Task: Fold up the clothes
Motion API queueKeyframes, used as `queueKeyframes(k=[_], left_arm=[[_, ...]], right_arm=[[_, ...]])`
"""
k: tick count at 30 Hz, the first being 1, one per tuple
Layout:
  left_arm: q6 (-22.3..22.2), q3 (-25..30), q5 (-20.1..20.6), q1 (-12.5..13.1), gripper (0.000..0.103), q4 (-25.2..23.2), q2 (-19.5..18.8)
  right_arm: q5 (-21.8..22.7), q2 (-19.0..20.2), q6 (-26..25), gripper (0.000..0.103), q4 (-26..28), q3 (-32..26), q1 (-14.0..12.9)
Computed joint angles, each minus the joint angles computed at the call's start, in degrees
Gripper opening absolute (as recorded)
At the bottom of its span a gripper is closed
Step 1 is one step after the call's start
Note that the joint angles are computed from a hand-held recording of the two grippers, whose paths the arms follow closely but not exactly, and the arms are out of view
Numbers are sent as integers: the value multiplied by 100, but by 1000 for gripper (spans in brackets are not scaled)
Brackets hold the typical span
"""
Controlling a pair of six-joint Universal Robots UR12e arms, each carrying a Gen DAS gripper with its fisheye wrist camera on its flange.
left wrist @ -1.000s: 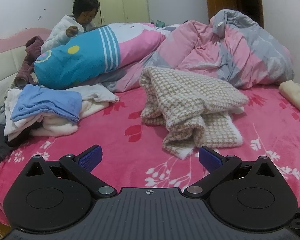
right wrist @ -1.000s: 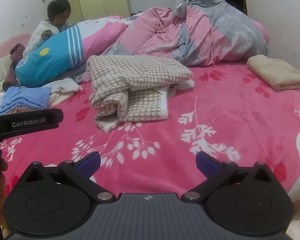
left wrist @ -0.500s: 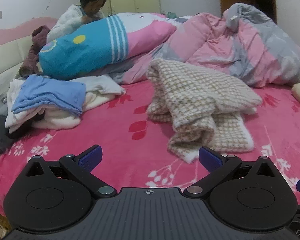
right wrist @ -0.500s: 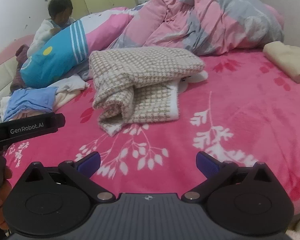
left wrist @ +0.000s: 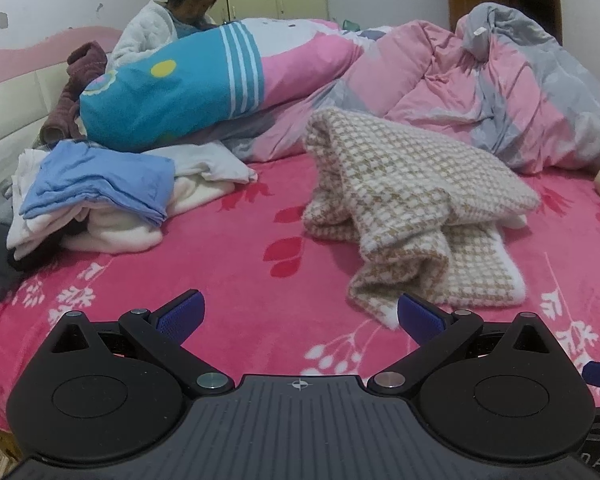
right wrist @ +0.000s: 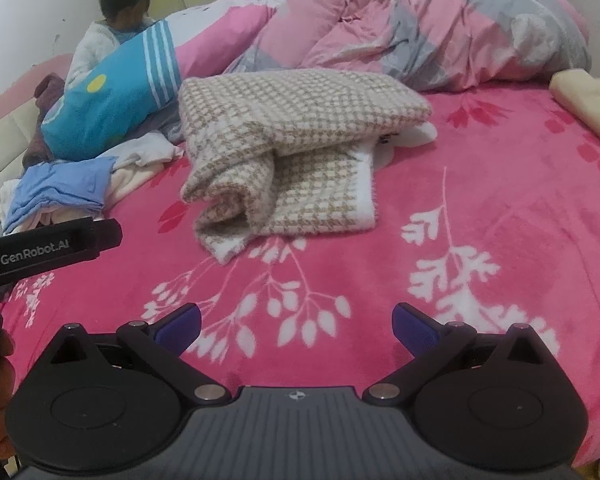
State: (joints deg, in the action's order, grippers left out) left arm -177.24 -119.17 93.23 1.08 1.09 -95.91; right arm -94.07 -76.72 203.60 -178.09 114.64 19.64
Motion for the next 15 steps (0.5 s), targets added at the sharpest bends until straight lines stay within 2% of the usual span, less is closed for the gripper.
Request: queueKeyframes(k=[8,15], left_arm=[[17,23,37,103,103,91,56],[93,-94,-114,272,103,-247,271]], right_arm=[[-578,-60,-201,103,73,-126,212],[-945,-165,-132,103,190,-124,393]])
